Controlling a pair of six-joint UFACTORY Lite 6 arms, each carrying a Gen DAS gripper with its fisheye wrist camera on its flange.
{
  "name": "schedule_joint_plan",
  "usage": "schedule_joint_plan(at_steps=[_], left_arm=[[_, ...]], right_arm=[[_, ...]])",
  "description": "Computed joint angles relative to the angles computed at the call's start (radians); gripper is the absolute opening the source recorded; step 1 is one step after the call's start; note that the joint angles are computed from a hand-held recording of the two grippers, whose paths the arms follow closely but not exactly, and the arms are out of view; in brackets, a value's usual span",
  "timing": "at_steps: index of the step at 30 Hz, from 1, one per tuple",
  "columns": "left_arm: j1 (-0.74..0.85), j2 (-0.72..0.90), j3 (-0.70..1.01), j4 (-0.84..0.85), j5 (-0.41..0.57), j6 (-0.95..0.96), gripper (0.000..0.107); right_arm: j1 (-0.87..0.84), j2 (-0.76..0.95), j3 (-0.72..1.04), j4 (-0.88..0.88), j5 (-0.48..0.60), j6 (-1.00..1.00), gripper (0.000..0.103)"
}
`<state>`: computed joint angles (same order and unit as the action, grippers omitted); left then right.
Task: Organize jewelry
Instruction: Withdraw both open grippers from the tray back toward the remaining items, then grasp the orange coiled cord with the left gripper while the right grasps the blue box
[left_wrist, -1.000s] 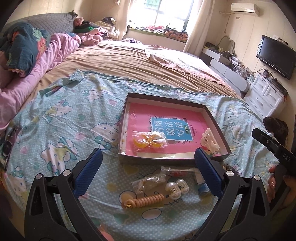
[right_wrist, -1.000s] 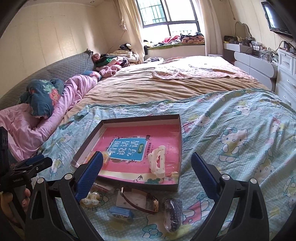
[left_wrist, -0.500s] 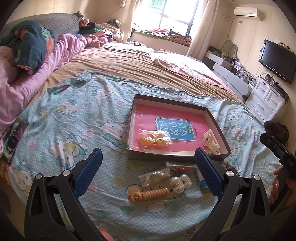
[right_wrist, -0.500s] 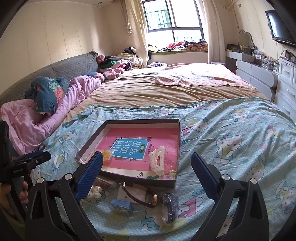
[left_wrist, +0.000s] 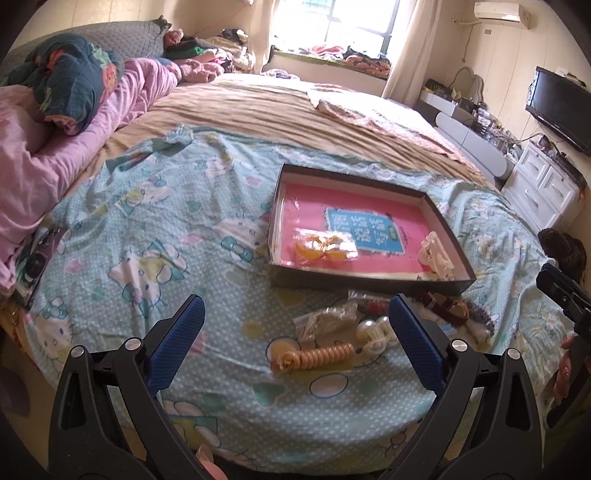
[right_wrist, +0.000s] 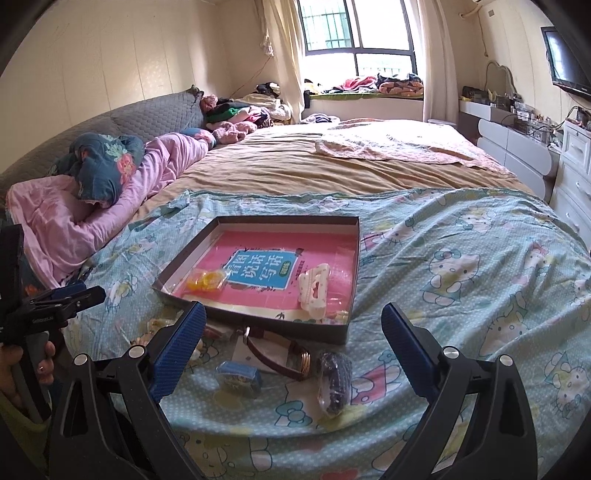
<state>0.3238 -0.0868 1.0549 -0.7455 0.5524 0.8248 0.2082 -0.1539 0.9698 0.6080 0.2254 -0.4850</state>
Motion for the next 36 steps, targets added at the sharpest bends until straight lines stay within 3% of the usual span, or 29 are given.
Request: schedule_joint_plan(at_steps=[27,36], left_arm=[[-0.1,-0.005,-0.184,0.248,-0.123,-0.145,0.093],[-0.083,0.079,-0.167,0.151,-0.148,-0.034,0.093]], right_arm=[[0.125,0.024,-0.127,0.081,-0.004,-0.062,0.095],[0.145,0.116,-0.118,0.217,-0.017,-0.165,0.095]])
